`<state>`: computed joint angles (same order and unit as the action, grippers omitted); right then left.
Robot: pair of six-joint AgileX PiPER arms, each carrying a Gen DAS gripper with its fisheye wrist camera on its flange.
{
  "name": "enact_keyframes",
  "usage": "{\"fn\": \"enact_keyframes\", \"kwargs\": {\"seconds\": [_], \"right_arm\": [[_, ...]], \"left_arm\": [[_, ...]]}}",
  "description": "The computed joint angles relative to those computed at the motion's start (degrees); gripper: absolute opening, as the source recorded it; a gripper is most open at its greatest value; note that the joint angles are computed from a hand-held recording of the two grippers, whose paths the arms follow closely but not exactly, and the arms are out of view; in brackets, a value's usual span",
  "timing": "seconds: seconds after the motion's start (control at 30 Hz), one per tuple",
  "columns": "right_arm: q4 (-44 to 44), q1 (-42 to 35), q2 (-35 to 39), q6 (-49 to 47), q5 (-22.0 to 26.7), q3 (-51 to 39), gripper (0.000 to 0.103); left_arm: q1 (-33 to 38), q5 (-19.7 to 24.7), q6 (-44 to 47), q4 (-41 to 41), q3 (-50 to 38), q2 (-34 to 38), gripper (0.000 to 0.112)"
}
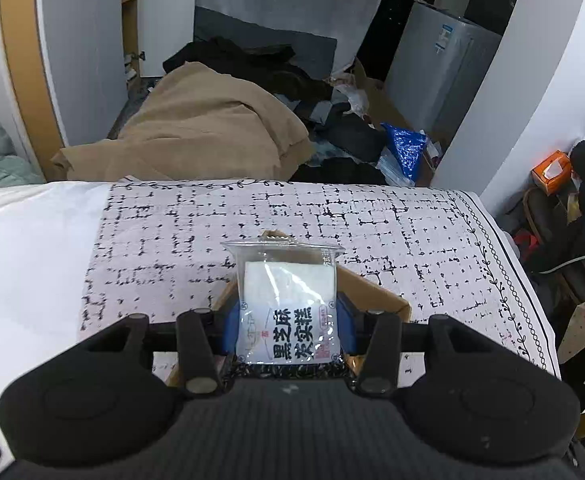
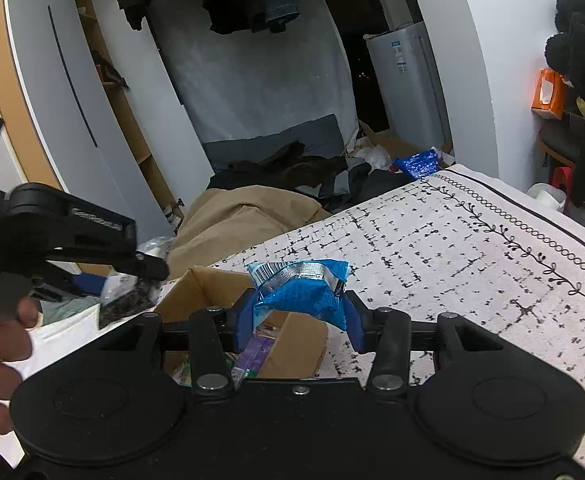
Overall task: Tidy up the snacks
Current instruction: 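Carry both snacks over the cardboard box and open both grippers to drop them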
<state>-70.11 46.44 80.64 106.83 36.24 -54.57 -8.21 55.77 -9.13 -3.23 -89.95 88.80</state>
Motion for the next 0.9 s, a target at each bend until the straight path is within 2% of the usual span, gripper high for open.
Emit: {"fn": "enact_keyframes", "kwargs": {"seconds": [0.3,0.4,0.47,0.53,0.6,0.73,0.83,0.9], "right_arm": [[-0.7,-0.6,4.3,0.6,-1.4,-1.8,0.044],[1.0,-0.8,5.6,-1.3,-1.4,-3.1,0.044],[2.2,-0.8,6.0,-2.5,-1.5,-4.0,0.044],[3.6,-1.0,6.5,-3.9,-1.9,-5.4,0.044],[4.2,-1.2,7.1,-4.8,-2.4,-6.3,0.044],[6.5,-0.3,8.6,-7.3,-2.6,-8.8,0.045],[8.1,1.1,10.4,-9.6,-0.7,-11.2,0.045],[10.2,1.3,11.6,-12.6,0.6,-13.3,0.049]], "left_arm": [[3.6,-1.2,6.8,-7.4,-1.9,5.9,0.047],[4.6,-2.7,8.4,-9.2,-1.0,6.6,0.051],[5.4,-3.4,10.5,-11.0,-0.8,6.9,0.056],[6.4,-4.1,11.6,-13.2,-0.4,6.8,0.066],[7.5,-5.1,11.8,-14.4,0.5,6.0,0.068],[9.5,-2.7,10.4,-14.8,-1.5,6.2,0.070],[10.9,-1.3,10.5,-15.4,-2.6,6.3,0.071],[11.5,-0.5,10.4,-15.5,-2.9,6.1,0.072]]}}
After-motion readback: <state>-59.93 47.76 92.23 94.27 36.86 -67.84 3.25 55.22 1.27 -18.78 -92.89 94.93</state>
